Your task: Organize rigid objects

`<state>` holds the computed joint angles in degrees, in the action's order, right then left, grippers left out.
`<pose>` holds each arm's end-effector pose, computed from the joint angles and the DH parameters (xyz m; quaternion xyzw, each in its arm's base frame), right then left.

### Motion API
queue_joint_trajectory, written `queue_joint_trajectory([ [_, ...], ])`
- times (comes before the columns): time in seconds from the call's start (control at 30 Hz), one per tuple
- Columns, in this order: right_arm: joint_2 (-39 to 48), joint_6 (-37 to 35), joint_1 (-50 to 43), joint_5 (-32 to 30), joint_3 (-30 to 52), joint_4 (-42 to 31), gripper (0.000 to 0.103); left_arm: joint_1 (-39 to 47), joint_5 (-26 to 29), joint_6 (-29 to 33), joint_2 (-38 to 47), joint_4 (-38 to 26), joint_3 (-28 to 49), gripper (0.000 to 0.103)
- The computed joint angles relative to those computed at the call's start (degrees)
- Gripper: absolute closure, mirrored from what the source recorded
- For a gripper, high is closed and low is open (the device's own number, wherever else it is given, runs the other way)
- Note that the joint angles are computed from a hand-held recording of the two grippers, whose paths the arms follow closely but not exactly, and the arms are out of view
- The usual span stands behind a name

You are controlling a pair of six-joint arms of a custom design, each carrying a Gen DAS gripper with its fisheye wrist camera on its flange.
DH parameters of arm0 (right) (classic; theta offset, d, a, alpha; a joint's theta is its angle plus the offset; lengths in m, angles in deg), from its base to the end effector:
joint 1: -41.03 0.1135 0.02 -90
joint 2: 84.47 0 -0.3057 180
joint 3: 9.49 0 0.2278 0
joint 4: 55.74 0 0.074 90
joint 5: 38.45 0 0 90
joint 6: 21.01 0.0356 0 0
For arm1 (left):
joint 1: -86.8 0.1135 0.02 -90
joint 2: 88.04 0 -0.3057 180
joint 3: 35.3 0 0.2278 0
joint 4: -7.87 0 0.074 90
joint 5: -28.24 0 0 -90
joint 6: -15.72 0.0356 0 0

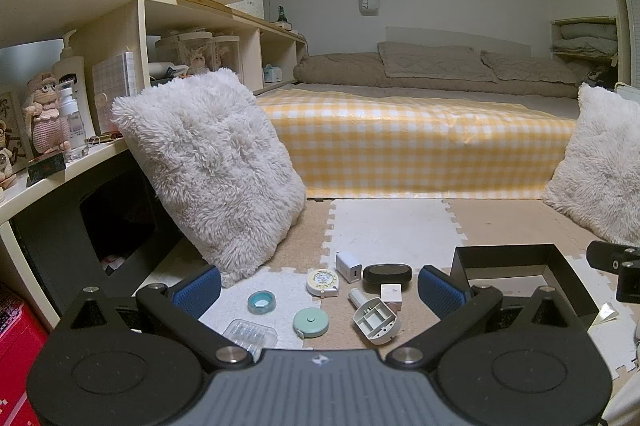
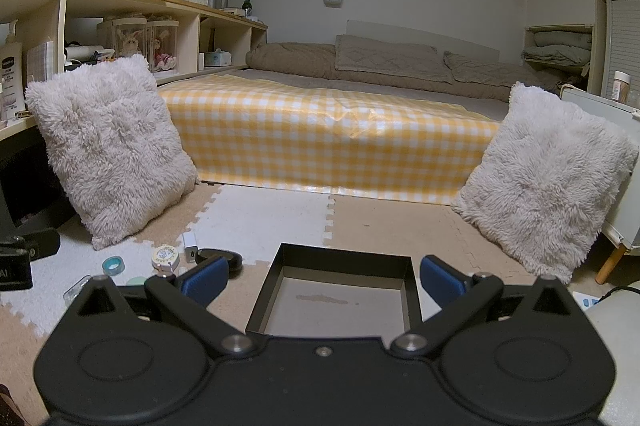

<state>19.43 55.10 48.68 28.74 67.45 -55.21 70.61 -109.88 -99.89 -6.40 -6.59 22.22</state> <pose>0.3868 0.0659 0.2594 -0.2580 0.7991 0.1397 0.5247 0.2570 -0.0470 0.2619 -0.2438 0.8054 0.2019 0.5011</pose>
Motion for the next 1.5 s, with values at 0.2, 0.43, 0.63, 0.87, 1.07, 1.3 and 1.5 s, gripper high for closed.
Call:
queue_joint_trajectory([
  [0.2,0.0,0.0,0.0,0.1,0.0,0.0,0.000,0.0,0.0,0.0,0.0,0.0,0.0,0.000],
  [0.43,0.0,0.0,0.0,0.0,0.1,-0.1,0.000,0.0,0.0,0.0,0.0,0.0,0.0,0.000],
  [0.63,0.0,0.0,0.1,0.1,0.0,-0.1,0.000,0.0,0.0,0.0,0.0,0.0,0.0,0.000],
  [0.87,0.0,0.0,0.1,0.1,0.0,-0.1,0.000,0.0,0.1,0.0,0.0,0.0,0.0,0.000],
  [1.07,-0.1,0.0,0.1,0.1,0.0,-0.1,0.000,0.0,0.1,-0.1,0.0,-0.1,0.0,0.000],
  [1.3,-0.1,-0.1,0.0,0.1,-0.1,-0.1,0.000,0.0,0.1,-0.1,0.0,-0.1,0.0,0.000],
  [1.5,-0.6,-0.1,0.6,1.1,0.0,-0.5,0.000,0.0,0.0,-0.3,0.0,-0.2,0.1,0.000],
])
